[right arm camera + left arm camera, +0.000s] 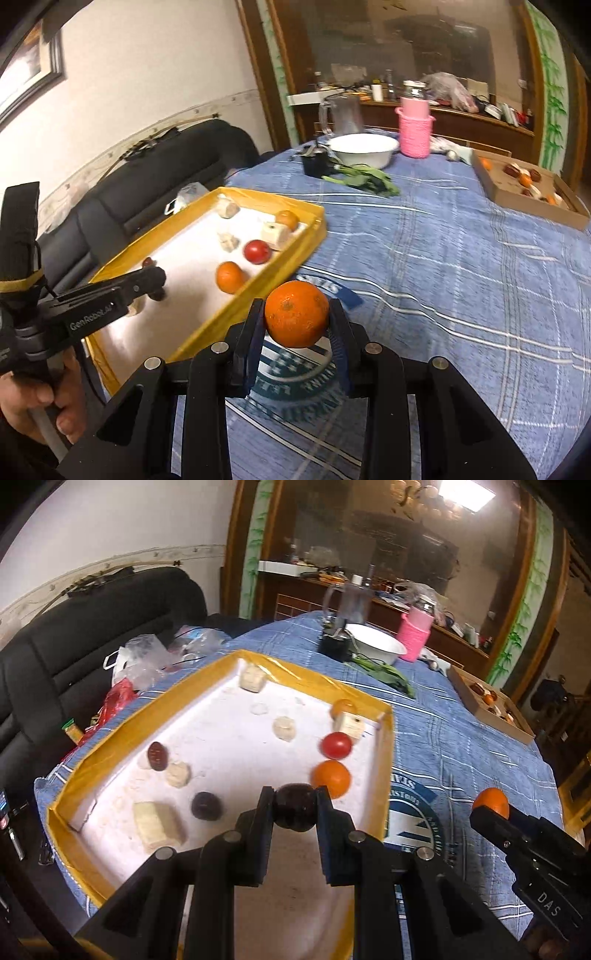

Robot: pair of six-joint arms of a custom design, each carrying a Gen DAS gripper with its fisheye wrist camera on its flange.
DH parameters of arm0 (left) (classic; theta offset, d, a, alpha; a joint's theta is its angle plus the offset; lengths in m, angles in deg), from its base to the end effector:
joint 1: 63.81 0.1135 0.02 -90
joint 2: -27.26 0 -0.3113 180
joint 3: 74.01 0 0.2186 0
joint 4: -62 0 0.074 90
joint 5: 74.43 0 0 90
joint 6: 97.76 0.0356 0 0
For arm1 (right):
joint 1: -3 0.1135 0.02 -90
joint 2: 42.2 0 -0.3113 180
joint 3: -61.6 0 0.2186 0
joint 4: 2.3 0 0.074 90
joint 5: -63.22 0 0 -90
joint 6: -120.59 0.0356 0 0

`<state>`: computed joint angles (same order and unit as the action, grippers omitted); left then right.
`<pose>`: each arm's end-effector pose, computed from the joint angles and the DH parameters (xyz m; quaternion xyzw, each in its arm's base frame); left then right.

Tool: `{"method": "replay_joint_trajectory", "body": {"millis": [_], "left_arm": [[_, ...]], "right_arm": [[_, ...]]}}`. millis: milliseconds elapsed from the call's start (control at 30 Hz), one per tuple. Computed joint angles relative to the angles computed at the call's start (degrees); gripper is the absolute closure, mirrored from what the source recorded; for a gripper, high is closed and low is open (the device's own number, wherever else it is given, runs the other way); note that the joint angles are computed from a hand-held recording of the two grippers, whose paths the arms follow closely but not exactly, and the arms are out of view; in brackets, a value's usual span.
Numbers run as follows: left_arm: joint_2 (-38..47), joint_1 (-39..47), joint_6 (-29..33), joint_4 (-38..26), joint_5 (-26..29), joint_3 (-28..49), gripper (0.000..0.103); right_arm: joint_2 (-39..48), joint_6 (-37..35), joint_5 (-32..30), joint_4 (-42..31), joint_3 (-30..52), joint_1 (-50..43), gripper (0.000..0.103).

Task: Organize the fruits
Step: 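Carry the dark fruit and orange toward the yellow tray, then lower both fruits into the tray beside the other items and open both tools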

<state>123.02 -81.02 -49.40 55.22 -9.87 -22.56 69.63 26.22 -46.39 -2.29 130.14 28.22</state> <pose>0.2666 -0.0666 0.1879 -0.2663 0.8834 0.0212 0.3850 0.3325 0.1698 0.1789 -0.2963 0.8574 0.2245 0.3560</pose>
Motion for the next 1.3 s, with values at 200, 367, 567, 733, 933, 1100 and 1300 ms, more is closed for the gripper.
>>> {"method": "replay_joint_trajectory", "body": {"millis": [200,367,567,733,933,1100,1300], "left_arm": [[-1.5,3.4,0.8,0.4,0.9,-1.7,0.079],[-2.4,6.6,1.7,0.6,1.6,-3.0,0.079],[-2.7,10.9,3.1,1.0,2.7,-4.0,0.079],[-1.9,13.7,4.7,-0.2,2.6,-3.0,0.079],[-0.6,15.5,7.2,-2.1,2.4,-1.6,0.079],[0.5,16.0,9.1,-2.0,2.2,-2.0,0.079],[1.9,16.5,9.1,-4.4,1.7,-0.4,0.079]], "right_arm": [[1.3,-0.3,0.8,-2.5,4.2,3.5,0.071],[3.0,-0.1,1.1,-5.0,8.6,5.8,0.071],[6.7,-0.4,1.0,-9.6,15.2,7.9,0.071],[10.3,-1.6,1.2,-13.7,20.9,9.3,0.071],[14.2,-3.1,0.8,-19.1,26.6,10.9,0.071],[14.2,-5.7,0.9,-20.7,25.7,12.1,0.071],[15.9,-7.9,1.8,-23.4,26.7,12.9,0.071]]}}
